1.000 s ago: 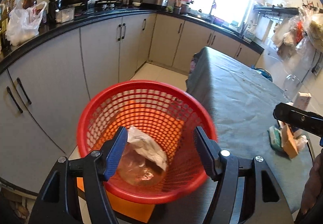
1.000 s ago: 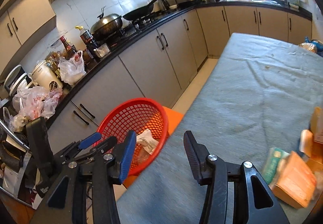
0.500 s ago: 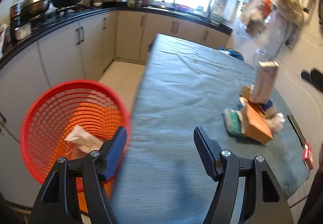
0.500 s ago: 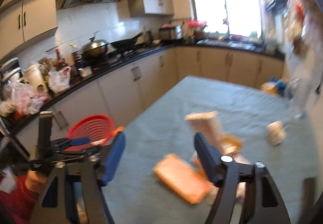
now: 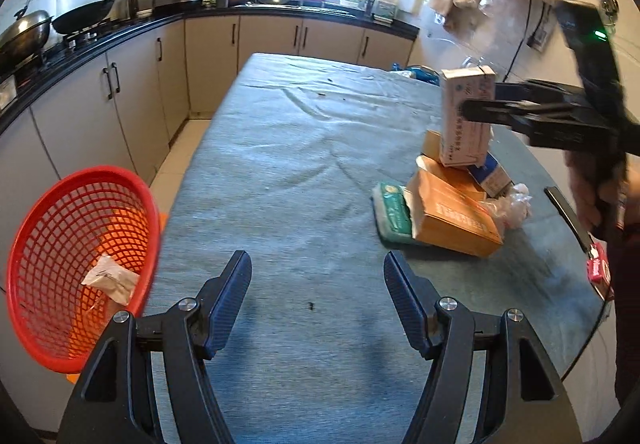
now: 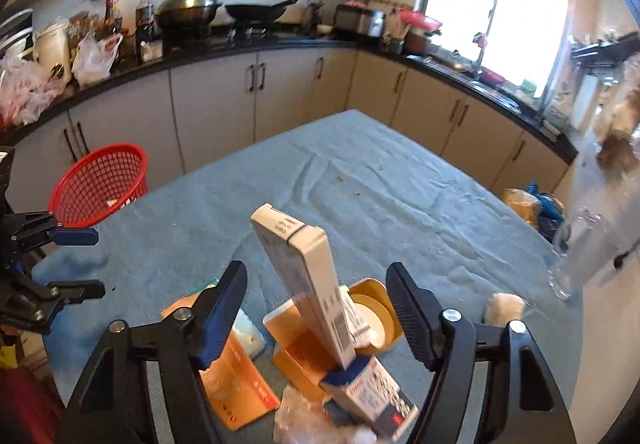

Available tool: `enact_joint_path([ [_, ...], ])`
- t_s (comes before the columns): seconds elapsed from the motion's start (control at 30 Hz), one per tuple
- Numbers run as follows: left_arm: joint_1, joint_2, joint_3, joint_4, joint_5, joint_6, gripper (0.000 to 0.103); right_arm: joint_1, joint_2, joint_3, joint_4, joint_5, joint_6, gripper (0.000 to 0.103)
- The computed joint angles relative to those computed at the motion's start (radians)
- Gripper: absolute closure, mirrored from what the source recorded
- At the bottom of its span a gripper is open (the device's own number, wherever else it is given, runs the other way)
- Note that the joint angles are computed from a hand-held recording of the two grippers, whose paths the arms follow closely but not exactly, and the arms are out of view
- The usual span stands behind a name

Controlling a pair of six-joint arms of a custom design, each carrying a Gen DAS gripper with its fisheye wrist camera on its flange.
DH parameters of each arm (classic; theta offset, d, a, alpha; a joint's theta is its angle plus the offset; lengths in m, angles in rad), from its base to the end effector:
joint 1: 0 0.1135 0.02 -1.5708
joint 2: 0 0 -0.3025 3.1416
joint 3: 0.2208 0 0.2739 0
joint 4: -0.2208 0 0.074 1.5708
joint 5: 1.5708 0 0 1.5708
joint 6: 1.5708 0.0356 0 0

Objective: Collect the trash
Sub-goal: 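Grasp the tall white medicine box with the right tool, then grasp the orange carton with the left tool while the right tool holds the white box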

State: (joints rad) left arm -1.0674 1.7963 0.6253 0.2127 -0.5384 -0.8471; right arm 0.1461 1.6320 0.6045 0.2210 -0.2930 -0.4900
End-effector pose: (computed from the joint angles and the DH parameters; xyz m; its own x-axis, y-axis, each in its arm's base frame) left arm 0.1641 -0.2601 0.1000 -0.7183 -0.0293 -0.6951 0.1080 0.9823 -0.1530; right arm 0.2981 0.0543 0.1397 -0.4715 -0.5248 -0.7087 -0.6336 0.7606 -0.1417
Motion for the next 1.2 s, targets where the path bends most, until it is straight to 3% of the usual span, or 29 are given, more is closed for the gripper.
enact_joint_path([
  [0.07, 0.002, 0.006, 0.006, 0.002, 0.008, 0.008, 0.035, 0.000, 0.044, 0.034, -0.053, -0.023, 0.002, 0.075],
  [0.17, 0.000, 0.017, 0.020, 0.006, 0.023, 0.013, 0.035, -0.004, 0.027, -0.021, 0.012, -0.008, 0.023, 0.083],
  [0.6, 0.026, 0.047, 0.098, 0.061, 0.139, 0.111, 0.035, -0.215, -0.369, -0.266, 0.075, -0.298, 0.302, 0.088],
  [0.67, 0.043, 0.060, 0.117, 0.084, 0.185, 0.162, 0.035, -0.251, -0.410, -0.290, 0.066, -0.354, 0.315, 0.088],
  [0.77, 0.122, 0.081, 0.144, 0.110, 0.337, 0.181, 0.037, -0.300, -0.445, -0.315, 0.048, -0.422, 0.319, 0.088],
  [0.87, 0.187, 0.128, 0.204, 0.097, 0.452, 0.202, 0.051, -0.348, -0.454, -0.332, 0.043, -0.475, 0.312, 0.088],
  [0.93, 0.216, 0.163, 0.241, 0.091, 0.527, 0.212, 0.066, -0.377, -0.447, -0.336, 0.034, -0.506, 0.299, 0.088],
  [1.1, 0.225, 0.213, 0.304, 0.039, 0.570, 0.213, 0.083, -0.425, -0.422, -0.349, 0.044, -0.538, 0.281, 0.088],
  [1.2, 0.211, 0.197, 0.289, 0.057, 0.553, 0.215, 0.086, -0.441, -0.398, -0.348, 0.046, -0.549, 0.269, 0.088],
])
